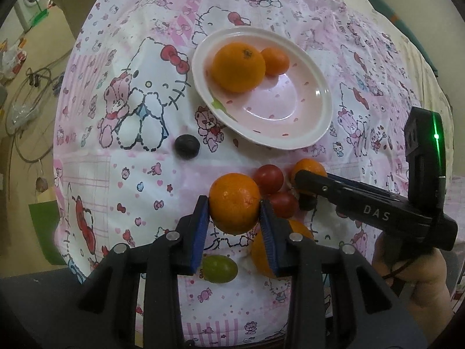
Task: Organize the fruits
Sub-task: 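Carry both held oranges onto the dotted plate and open both tools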
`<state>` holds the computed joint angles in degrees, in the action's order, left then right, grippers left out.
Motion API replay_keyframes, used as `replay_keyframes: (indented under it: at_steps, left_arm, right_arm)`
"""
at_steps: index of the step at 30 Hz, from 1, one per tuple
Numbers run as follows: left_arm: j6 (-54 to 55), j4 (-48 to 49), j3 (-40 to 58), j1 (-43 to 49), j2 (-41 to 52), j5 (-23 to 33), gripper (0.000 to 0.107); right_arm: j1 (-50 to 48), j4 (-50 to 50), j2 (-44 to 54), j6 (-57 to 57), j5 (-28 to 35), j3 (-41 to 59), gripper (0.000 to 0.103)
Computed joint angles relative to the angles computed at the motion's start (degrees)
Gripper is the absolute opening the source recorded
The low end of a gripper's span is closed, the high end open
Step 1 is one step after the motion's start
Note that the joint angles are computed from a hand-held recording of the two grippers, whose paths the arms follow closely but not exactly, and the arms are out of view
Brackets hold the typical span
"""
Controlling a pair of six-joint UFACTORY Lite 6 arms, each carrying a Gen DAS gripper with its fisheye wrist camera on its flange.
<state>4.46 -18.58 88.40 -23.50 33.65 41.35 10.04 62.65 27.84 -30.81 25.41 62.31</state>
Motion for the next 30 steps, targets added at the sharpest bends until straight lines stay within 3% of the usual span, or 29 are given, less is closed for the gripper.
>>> replay_keyframes:
  at_steps: [17,24,30]
  left_arm:
    - [-8.0,7.1,2.6,-3.8,1.2,-1.8,0.030]
    - [-10.5,8.5,13.6,-6.6,4.0,2.9,0.030]
    - [-11.5,14.2,26.1,-6.4,9.8,6.4,0.030]
  right_arm:
    - [-4.6,4.0,-14.7,-5.0,-0.8,-12.1,0.044]
    - [-8.7,-1.1,-23.0,1.3,1.4,-11.4,0.044]
    - [-11.7,-3.0,-23.4,0.8,2.4,-6.4,0.044]
